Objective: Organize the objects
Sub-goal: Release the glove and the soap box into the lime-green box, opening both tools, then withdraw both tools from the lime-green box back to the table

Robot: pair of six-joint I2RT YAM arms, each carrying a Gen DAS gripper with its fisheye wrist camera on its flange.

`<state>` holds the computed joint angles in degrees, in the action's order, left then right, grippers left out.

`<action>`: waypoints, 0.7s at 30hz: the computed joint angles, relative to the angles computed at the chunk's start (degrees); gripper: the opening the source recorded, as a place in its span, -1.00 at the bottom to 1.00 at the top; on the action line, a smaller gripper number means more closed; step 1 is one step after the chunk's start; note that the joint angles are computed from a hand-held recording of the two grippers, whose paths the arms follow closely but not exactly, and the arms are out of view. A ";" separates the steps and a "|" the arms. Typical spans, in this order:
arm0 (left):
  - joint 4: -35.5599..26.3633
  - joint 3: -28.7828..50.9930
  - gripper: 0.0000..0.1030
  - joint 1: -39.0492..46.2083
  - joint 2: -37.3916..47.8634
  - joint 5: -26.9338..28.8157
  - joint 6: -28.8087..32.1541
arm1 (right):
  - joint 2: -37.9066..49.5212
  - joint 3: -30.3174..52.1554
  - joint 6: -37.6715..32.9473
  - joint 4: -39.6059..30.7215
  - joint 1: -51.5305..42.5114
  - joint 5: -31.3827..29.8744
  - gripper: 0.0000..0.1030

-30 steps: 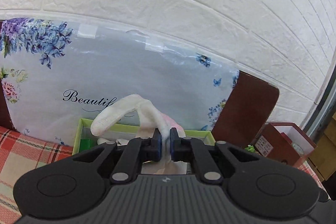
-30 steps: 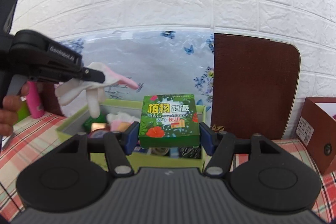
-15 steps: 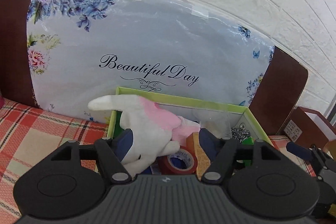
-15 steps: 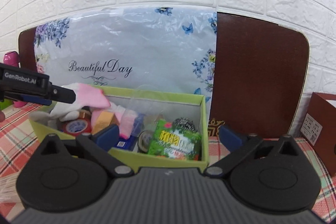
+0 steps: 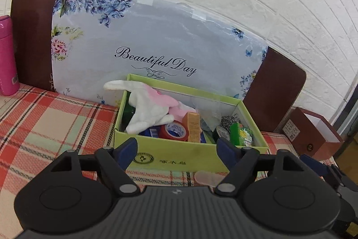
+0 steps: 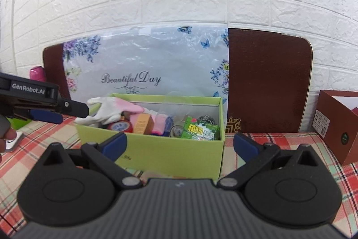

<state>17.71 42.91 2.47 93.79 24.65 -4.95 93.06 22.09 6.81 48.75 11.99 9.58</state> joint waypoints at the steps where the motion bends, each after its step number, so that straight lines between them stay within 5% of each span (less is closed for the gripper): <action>1: 0.80 -2.28 0.59 0.02 -1.62 -0.28 0.11 | -1.41 -1.53 0.40 0.07 0.37 -0.32 1.00; 10: 0.31 -15.47 0.63 -3.63 -9.96 -10.64 -0.47 | -6.77 -11.13 4.19 -0.36 4.55 -1.19 1.00; 21: 1.61 -19.23 0.63 -4.62 -7.72 -17.51 1.58 | -0.08 -16.87 10.89 5.87 5.25 -1.31 1.00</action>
